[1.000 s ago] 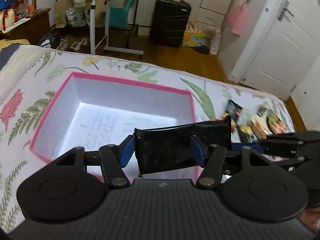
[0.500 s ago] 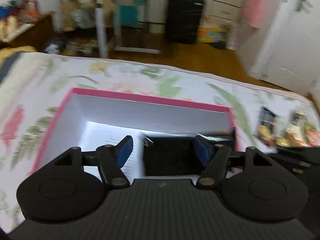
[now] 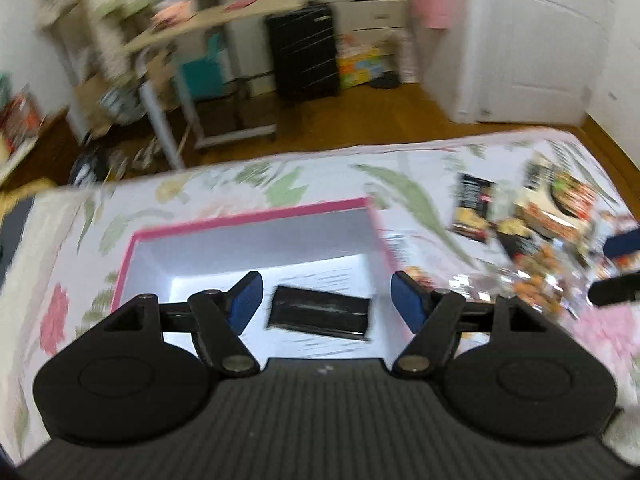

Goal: Organize snacks
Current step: 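Grasp the white cake bar with the left tool while the right tool grasps another white bar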

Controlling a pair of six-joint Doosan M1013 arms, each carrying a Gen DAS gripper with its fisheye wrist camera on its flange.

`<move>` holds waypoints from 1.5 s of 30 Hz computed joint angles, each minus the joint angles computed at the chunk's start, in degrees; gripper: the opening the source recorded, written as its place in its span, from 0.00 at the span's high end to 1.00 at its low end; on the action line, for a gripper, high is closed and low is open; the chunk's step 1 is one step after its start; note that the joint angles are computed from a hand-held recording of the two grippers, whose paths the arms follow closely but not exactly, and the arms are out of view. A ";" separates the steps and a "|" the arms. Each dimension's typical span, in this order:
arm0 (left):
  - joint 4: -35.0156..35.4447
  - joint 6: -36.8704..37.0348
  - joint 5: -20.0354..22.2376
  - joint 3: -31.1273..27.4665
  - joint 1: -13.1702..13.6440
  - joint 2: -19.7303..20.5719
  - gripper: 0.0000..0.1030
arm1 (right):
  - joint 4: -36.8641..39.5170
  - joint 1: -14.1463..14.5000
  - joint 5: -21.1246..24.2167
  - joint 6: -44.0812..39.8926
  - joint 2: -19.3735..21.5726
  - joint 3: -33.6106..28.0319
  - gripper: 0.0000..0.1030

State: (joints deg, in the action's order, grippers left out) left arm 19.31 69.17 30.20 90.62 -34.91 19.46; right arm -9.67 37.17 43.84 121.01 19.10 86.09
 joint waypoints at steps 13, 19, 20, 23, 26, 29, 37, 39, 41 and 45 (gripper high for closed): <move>-14.20 12.06 3.06 -3.83 -6.84 3.01 0.32 | 0.44 -1.26 12.71 -16.40 -3.31 3.64 0.50; -20.36 11.56 5.59 -4.59 -6.22 6.67 0.33 | 12.09 -2.96 1.16 -32.11 -2.47 9.26 0.51; -19.55 9.92 4.76 -3.96 -6.24 6.76 0.34 | 12.50 -2.99 -0.22 -33.87 -1.90 9.94 0.51; -21.50 9.83 0.28 -1.45 -5.69 6.65 0.35 | 11.28 -2.97 -3.38 -33.51 -0.74 11.88 0.51; -18.12 6.40 1.08 -1.48 -6.02 8.02 0.35 | 13.58 -3.71 -4.89 -35.34 -0.64 13.59 0.51; -13.86 1.75 1.62 -1.82 -6.61 9.61 0.35 | 9.89 -3.35 -8.63 -33.73 -0.48 15.14 0.50; -7.09 -5.34 2.98 -2.23 -7.65 11.91 0.35 | 5.96 -2.39 -14.84 -37.79 1.32 15.01 0.38; -8.43 -4.56 2.26 -1.91 -7.48 11.95 0.35 | 6.26 -2.32 -14.62 -39.49 2.37 14.10 0.38; -10.15 -3.75 1.94 -1.91 -7.19 12.08 0.36 | 5.09 -2.21 -14.31 -39.56 3.64 13.19 0.38; -9.42 -5.90 0.60 -1.35 -6.86 12.04 0.36 | 5.71 -2.44 -10.61 -38.43 5.23 11.50 0.44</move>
